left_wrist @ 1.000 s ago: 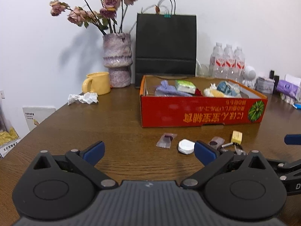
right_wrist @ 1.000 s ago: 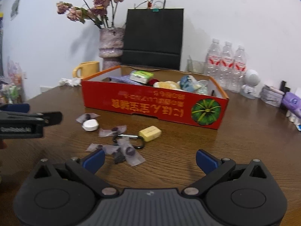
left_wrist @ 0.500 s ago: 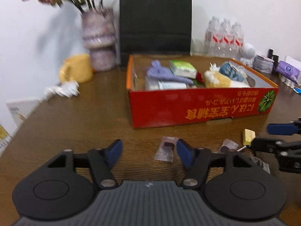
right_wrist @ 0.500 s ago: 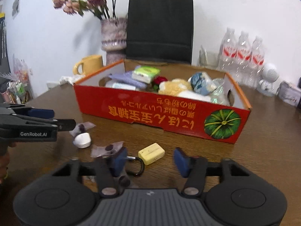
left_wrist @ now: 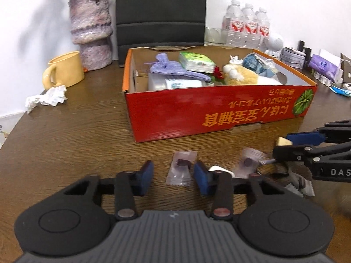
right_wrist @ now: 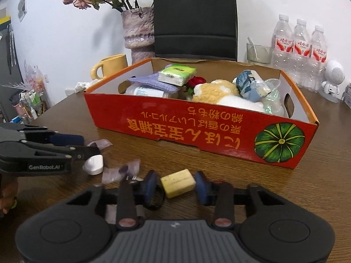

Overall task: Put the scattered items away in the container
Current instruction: 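Grasp a clear candy packet with the left tool while the right tool grasps the yellow soap bar, then carry the packet and soap bar into the box and open both tools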

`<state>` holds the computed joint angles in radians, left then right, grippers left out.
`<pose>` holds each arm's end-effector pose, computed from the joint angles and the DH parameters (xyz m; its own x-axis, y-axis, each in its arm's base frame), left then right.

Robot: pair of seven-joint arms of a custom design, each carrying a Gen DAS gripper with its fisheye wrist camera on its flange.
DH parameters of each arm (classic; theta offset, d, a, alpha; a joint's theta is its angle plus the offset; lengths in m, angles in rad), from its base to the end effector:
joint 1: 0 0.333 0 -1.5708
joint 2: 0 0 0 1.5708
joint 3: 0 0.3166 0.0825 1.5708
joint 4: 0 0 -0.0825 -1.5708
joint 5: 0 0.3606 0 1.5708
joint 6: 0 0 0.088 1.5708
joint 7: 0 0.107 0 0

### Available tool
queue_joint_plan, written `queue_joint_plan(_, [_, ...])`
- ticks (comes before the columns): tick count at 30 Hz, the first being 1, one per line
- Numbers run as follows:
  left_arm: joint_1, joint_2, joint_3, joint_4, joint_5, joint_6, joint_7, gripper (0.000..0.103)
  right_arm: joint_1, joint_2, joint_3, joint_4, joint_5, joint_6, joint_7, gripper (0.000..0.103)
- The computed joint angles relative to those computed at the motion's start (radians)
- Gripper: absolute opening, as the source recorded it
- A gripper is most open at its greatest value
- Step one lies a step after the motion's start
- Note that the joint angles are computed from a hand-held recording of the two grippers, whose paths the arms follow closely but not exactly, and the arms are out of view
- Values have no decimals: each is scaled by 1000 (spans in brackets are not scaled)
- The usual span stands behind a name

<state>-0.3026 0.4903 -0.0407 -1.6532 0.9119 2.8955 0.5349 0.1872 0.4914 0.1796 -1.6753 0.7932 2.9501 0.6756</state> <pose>0.6400 -0.2734 0.4111 -0.1015 -0.9948 -0.0043 -0.6505 0.0697 -0.7563 0.6703 0.1845 0.4095 0.4967 -0.8634 -0.0892 -0.5934 -0.2627 -0.7608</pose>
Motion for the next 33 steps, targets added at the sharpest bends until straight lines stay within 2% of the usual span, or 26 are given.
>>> queue_joint_plan(1, [6,2,-9,4,-13,-7,14,32,2,-4,-3,-5,-3,-2,1,33])
queue_joint_plan(2, [15,3,-18,3,-27,0,28,22,1,-8,-2,-10,-2,-1,-2,33])
queue_joint_plan(4, [26,3,-26,-4,-48,24,41,22,-4,-16,8,-24,10,13,-20,33])
queue_joint_plan(8, [-13,-9,23,-21,2,51,-32,22,-33,-27,47,-38,72,36,-77,33])
queue_joint_plan(11, [-58,-29,83,-39,105,86,-157,21,-59,-37,79,-42,143,51,-138,33])
queue_joint_plan(15, [-105,-74,151,-59,314,127,-382,21,-105,-66,134,-51,288,69,-275,33])
queue_joint_plan(18, [-126,-109,177,-47,479,135,-544,21,-126,-91,157,-39,413,75,-394,33])
queue_joint_plan(20, [-123,-118,175,-13,558,128,-612,21,-112,-96,140,-10,435,82,-426,33])
queue_joint_plan(22, [-107,-105,155,45,574,109,-619,21,-63,-81,86,38,387,91,-372,33])
queue_joint_plan(24, [-82,-69,121,115,537,85,-578,21,-10,-41,21,112,285,75,-250,33])
queue_joint_plan(27, [-35,23,53,239,394,35,-452,21,52,51,-55,243,122,33,-49,33])
queue_joint_plan(29, [-34,89,42,316,301,-13,-384,21,82,126,-85,340,38,12,51,33])
queue_joint_plan(30, [-48,125,51,361,272,-55,-366,22,83,155,-81,371,18,14,72,33])
queue_joint_plan(33, [-70,196,76,441,212,-92,-335,22,59,230,-46,465,-20,-41,135,33])
